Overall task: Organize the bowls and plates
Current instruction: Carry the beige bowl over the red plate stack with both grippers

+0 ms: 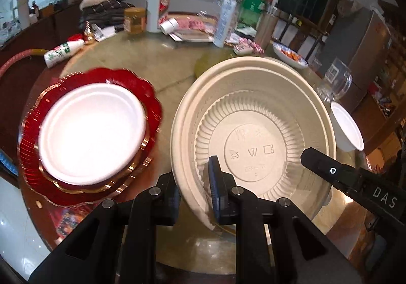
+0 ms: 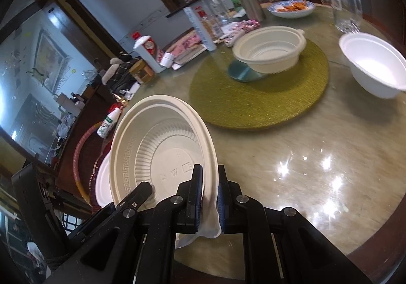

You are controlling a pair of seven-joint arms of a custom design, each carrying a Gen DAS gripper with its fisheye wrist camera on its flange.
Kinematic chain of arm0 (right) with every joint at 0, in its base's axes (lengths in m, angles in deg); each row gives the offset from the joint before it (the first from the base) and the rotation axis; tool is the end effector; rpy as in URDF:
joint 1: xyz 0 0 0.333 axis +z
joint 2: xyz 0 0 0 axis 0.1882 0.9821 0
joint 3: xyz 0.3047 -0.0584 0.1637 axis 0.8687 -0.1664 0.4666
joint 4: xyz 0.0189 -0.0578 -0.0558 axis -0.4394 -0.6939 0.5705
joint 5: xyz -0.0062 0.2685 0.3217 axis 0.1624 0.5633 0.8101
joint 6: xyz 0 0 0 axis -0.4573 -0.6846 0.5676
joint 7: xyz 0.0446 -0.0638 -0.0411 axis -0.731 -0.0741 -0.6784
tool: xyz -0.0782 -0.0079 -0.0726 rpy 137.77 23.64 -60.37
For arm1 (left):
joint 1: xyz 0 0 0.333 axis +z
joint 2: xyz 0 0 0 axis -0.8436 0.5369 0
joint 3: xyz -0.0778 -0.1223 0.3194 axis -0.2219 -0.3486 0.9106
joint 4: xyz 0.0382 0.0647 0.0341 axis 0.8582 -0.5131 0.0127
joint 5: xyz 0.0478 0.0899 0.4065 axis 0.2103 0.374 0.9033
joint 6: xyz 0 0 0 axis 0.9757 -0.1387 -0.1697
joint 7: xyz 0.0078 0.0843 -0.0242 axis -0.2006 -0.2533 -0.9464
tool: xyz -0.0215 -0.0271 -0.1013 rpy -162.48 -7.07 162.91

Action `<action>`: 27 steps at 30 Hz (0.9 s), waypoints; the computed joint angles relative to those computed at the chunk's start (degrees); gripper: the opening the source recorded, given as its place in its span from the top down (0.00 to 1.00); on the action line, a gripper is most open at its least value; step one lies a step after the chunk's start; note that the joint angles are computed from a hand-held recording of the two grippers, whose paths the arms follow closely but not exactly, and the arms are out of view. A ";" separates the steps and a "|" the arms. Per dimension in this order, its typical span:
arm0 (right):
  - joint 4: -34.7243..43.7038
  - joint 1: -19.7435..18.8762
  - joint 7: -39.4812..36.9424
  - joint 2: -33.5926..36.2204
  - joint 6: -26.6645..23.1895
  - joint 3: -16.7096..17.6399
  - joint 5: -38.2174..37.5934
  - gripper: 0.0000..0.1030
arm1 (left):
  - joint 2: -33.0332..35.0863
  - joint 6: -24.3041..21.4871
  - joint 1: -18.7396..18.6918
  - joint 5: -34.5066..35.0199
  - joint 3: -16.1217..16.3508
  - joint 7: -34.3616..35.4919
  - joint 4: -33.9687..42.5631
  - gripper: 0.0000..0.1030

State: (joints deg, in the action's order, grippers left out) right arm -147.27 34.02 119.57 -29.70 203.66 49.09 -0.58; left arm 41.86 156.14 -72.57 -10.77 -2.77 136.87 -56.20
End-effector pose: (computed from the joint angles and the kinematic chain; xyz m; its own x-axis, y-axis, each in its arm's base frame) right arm 0.6950 0.4009 0.4744 0.0521 -0.8893 -0.4543 -0.8163 0.2242 -0.5324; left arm 0.6766 -0.2074 0.4587 0.0347 -0.9832 0.1794 -0.7664 -0.1414 -0.6266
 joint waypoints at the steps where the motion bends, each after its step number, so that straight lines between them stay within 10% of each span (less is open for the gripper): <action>1: 0.79 0.32 -0.25 0.30 -0.14 -0.02 -0.34 0.90 | -0.33 0.33 -0.21 0.48 0.52 -0.68 -0.33 0.83; 27: 36.99 6.74 -15.34 20.11 -12.68 1.78 4.61 0.90 | -4.59 -0.63 3.67 21.45 4.73 -23.86 -2.45 0.83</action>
